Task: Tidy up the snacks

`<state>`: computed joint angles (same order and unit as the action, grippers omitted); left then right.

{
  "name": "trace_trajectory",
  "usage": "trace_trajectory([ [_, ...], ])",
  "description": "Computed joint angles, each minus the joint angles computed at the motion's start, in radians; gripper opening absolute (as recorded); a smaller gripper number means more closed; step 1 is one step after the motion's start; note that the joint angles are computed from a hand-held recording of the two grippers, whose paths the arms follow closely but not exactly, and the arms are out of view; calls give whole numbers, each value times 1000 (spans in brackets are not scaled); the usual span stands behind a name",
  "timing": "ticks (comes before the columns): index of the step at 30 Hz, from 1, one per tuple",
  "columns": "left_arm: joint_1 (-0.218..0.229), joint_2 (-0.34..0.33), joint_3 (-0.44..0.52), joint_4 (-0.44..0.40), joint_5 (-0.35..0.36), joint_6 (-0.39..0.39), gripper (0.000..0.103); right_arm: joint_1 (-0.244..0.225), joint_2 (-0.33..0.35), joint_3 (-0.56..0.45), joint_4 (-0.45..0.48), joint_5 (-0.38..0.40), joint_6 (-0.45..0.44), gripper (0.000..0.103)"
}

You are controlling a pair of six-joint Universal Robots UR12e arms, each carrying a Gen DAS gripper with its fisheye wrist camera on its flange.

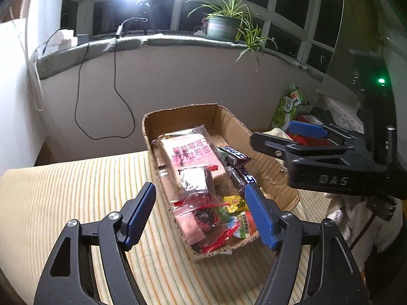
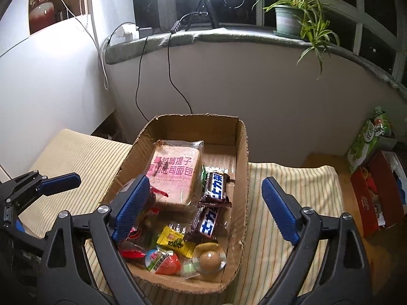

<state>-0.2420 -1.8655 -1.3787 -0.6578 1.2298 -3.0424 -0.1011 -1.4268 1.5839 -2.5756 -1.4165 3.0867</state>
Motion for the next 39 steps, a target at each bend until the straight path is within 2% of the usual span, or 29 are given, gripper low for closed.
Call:
trace_trajectory([
  [5, 4, 27, -35, 26, 13, -4, 73, 3, -36, 41, -51, -7, 4, 101],
  [8, 5, 44, -57, 41, 24, -6, 73, 14, -53, 70, -110, -46, 7, 103],
  [10, 5, 57, -75, 59, 34, -14, 80, 19, -66, 87, -129, -59, 10, 103],
  [15, 6, 82, -107, 98, 63, -25, 82, 35, -94, 125, -160, -93, 16, 103],
  [23, 5, 105, -134, 116, 101, -30, 82, 38, -128, 169, -182, -95, 62, 103],
  [39, 5, 125, -156, 130, 121, -46, 82, 48, -149, 195, -192, -107, 80, 103],
])
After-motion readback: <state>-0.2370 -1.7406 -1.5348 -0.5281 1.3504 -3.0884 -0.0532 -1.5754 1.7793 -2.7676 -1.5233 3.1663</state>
